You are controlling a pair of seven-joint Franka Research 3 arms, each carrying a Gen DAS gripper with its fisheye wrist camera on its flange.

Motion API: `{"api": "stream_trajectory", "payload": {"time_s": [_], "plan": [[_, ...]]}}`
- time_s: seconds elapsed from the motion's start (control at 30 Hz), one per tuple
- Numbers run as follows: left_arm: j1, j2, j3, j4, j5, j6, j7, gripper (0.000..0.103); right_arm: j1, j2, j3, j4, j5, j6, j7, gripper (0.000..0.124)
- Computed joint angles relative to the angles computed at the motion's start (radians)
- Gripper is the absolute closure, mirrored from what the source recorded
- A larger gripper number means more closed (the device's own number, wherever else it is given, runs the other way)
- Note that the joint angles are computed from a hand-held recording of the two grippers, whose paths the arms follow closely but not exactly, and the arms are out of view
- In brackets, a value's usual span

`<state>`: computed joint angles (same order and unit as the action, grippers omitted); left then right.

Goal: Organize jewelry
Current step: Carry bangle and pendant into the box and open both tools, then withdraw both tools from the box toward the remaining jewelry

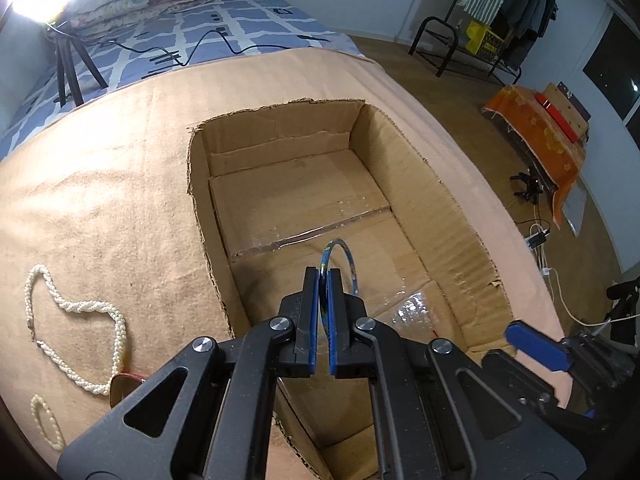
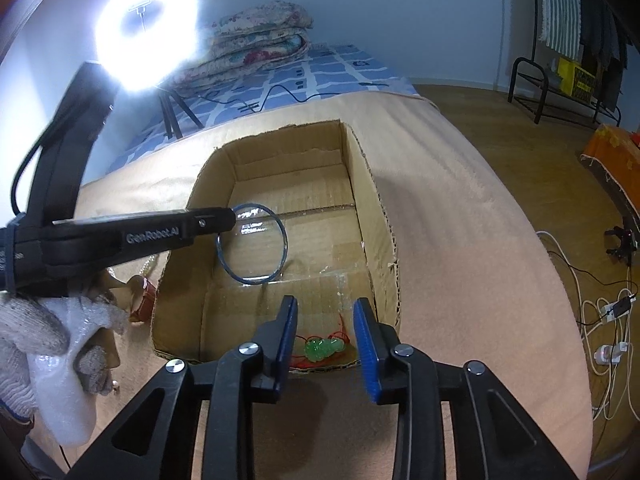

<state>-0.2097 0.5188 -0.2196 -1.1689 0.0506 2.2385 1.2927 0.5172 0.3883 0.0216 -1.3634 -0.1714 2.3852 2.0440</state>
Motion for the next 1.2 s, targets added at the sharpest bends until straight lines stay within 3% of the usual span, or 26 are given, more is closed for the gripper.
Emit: {"api": "stream_trajectory", "payload": {"time_s": [0.23, 0.37, 0.63, 1.0, 1.07, 1.2], "plan": [[0.003, -0.002, 0.003, 0.001, 0.003, -0.004, -0.012, 0.101, -0.001, -0.023, -0.003, -0.023, -0.008, 0.032, 0.021, 0.086], [0.008, -0.027, 0.004, -0.029, 0.002, 0.027, -0.019, 0.07, -0.002, -0.034, -0.006, -0.034, -0.019, 0.045, 0.035, 0.082], [0.027, -0.105, 0.004, -0.104, -0.007, 0.076, -0.021, 0.07, 0.004, -0.054, -0.008, -0.051, -0.053, 0.078, 0.067, 0.073], [0.093, -0.341, 0.03, -0.341, -0.025, 0.182, -0.018, 0.069, 0.018, -0.104, 0.0, -0.084, -0.116, 0.138, 0.093, 0.055], [0.105, -0.39, 0.041, -0.39, -0.022, 0.199, -0.016, 0.07, 0.022, -0.112, 0.001, -0.088, -0.13, 0.146, 0.101, 0.041], [0.128, -0.499, 0.069, -0.502, 0.024, 0.232, -0.023, 0.067, 0.043, -0.137, -0.009, -0.109, -0.219, 0.182, 0.161, 0.031]]}}
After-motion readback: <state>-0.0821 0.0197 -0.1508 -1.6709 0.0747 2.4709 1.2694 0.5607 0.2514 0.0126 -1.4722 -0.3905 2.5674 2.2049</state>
